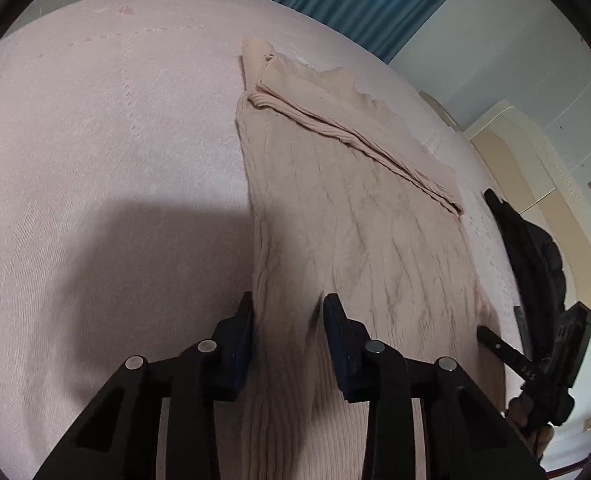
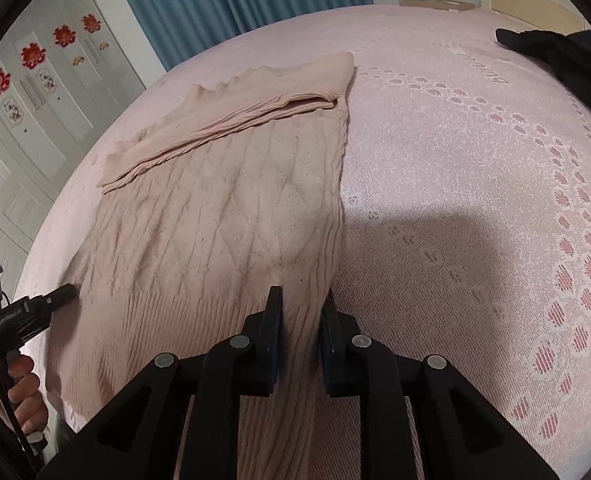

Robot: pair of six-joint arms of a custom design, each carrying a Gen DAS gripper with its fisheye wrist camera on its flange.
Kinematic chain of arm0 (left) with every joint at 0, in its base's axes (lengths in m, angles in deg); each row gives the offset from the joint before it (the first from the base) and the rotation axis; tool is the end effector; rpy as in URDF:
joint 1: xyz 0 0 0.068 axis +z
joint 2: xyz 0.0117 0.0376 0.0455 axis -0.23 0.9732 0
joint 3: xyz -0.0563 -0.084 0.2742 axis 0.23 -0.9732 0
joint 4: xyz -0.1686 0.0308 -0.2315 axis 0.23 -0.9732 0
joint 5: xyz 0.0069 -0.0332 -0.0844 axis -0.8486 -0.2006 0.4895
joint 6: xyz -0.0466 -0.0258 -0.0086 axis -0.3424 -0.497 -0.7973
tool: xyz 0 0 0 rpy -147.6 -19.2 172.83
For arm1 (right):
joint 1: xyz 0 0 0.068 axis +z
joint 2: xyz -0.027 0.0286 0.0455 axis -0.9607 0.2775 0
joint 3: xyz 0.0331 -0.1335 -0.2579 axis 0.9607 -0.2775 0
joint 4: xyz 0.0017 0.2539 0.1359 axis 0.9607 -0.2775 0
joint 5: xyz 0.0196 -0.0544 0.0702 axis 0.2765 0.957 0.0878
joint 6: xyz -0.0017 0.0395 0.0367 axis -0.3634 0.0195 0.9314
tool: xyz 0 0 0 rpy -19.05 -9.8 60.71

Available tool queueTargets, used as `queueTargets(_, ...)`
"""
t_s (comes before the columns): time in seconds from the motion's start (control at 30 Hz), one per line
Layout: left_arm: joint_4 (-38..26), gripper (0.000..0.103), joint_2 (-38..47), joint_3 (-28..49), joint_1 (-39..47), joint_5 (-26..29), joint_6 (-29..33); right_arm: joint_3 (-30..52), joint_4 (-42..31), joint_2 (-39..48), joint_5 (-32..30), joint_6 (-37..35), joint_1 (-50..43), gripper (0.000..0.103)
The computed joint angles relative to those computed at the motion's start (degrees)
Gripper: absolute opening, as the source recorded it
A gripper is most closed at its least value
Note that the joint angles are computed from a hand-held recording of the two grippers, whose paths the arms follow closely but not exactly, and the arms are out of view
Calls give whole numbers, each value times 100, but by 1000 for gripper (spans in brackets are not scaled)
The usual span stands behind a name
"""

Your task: Fold small clothes

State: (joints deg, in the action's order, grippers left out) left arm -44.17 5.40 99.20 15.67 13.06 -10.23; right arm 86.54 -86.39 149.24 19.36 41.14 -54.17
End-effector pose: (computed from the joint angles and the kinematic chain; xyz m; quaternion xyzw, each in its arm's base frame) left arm 0.2283 0.1019 0.1560 -0.0910 0.9308 -0.2360 0.2638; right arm 0.2704 0.0978 0.1524 0.0586 0.9493 0.1336 0.2784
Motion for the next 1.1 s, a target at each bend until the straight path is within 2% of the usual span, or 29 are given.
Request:
queueTargets(0.07,-305,24,-41,-47,288,223,292,-34,-171,-122,113,-72,112,17)
queueTargets(0.2,-937,24,-151,-160,789,547,985,-293,-353,-520,132,-89,309,18)
queueTargets(0.37,-1505,24,-605,-436,1170,557,1745,-807,-465,-1237,-140,-60,432,18)
queueTargets(0.5,-1759,24,-839,-570,1359,532,2057,-1036,-633,-1650,-101,56,623,18)
queueTargets(0.6,-1838,26,-1026,-686,1435,521,2138,-1054,-790,-1768,225,170,895,18)
queueTargets(0.67,-1916,26,-1127,-740,1518,515,2209,-1006,-888,-1756,661,284,1219,18)
queueTargets(0.9,-1953,26,-992,-724,1671,637,2278,-955,-943,-1654,906,506,1329,19)
queueTargets(1.1,-1715,26,-1423,-949,1531,483,1999,-884,-959,-1494,1289,685,1592,20)
